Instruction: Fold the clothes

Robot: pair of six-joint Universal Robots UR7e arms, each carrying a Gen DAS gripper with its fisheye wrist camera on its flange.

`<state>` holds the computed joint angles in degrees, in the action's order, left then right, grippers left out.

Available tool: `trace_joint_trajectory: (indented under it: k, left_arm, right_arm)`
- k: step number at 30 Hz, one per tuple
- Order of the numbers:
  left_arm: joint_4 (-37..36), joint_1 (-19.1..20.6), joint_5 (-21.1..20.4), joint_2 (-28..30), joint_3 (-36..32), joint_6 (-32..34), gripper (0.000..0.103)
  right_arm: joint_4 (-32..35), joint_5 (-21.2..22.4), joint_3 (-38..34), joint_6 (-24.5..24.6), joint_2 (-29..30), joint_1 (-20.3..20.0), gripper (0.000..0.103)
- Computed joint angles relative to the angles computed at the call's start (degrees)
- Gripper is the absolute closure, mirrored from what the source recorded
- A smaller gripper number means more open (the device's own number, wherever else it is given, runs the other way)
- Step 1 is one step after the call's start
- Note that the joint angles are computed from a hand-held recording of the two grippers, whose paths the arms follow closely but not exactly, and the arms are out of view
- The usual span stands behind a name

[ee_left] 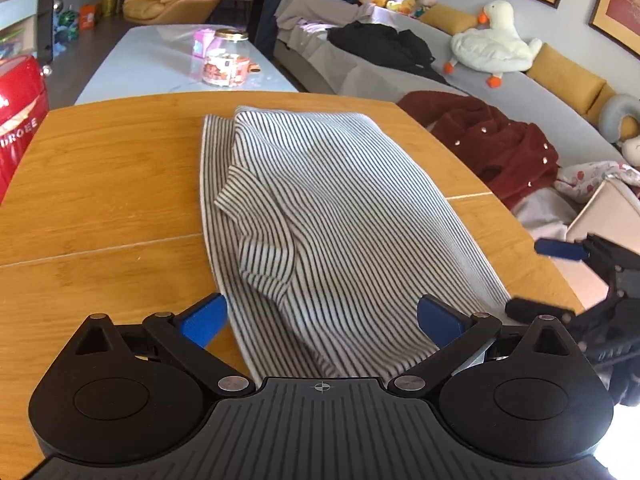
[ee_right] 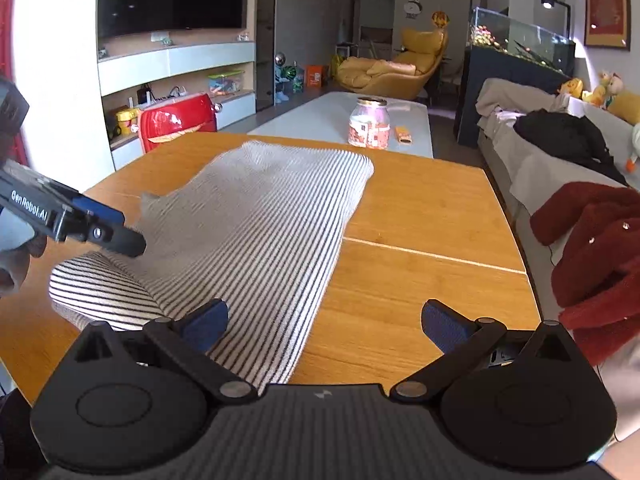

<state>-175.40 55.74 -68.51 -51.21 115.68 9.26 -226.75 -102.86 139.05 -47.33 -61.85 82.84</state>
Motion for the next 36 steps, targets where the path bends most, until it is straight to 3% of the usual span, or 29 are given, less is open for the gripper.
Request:
trace_joint_trajectory:
  k: [2, 4, 9, 13, 15, 16, 18, 20, 22, 26, 28, 33, 36]
  left_arm:
    - [-0.2, -0.9, 1.1, -1.8, 2.6, 0.4, 0.0]
    - [-1.3, -1.5, 2.5, -2.2, 4.4, 0.8, 0.0]
    - [-2.9, -2.1, 4.4, -2.1, 6.6, -0.2, 0.0]
    - [-3.6, -2.0, 4.6, -2.2, 6.8, -0.5, 0.0]
    - [-4.2, -2.1, 4.8, -2.2, 7.1, -0.2, 0.0]
    - [-4.5, -2.1, 4.8, -2.2, 7.2, -0.1, 0.0]
    - [-4.7, -2.2, 5.1, -2.3, 7.4, 0.1, 0.0]
    - [-4.9, -2.3, 5.7, -2.4, 7.5, 0.3, 0.0]
    - [-5.3, -2.6, 6.7, -2.6, 7.7, 0.6, 0.0]
    - [-6.2, -2.9, 8.3, -3.3, 8.3, 1.4, 0.0]
    - [-5.9, -2.9, 8.3, -3.5, 8.4, 1.4, 0.0]
    - [-6.0, -3.1, 8.6, -3.6, 8.3, 1.6, 0.0]
    - [-5.9, -3.1, 8.8, -3.7, 8.2, 2.1, 0.0]
  right_arm:
    - [2.7, 2.0, 0.8, 1.2, -1.8, -0.3, 0.0]
    - [5.3, 0.8, 0.7, 1.4, -1.9, -0.1, 0.0]
    - [3.7, -2.9, 0.7, 1.4, 0.1, 0.7, 0.0]
    - [-5.1, -4.3, 0.4, -5.4, 3.2, 3.7, 0.0]
    - [-6.6, -1.4, 0.8, -5.8, 3.3, 4.1, 0.002]
    - [-7.2, 0.0, 1.0, -5.9, 3.3, 4.3, 0.008]
    - [-3.4, 2.1, 0.7, -4.2, 2.4, 4.3, 0.017]
    - [-0.3, 0.2, -0.5, -4.0, 3.3, 4.8, 0.018]
    - [0.5, -2.6, -1.9, -4.9, 5.7, 4.6, 0.018]
    - [1.0, -0.9, -1.6, -4.1, 4.9, 3.6, 0.017]
    - [-1.3, -1.2, -1.1, -5.9, 5.3, 4.3, 0.017]
    - [1.8, 6.9, 3.1, -10.9, 2.2, 4.6, 0.022]
    - [2.1, 8.4, 3.9, -16.6, 3.6, 5.7, 0.024]
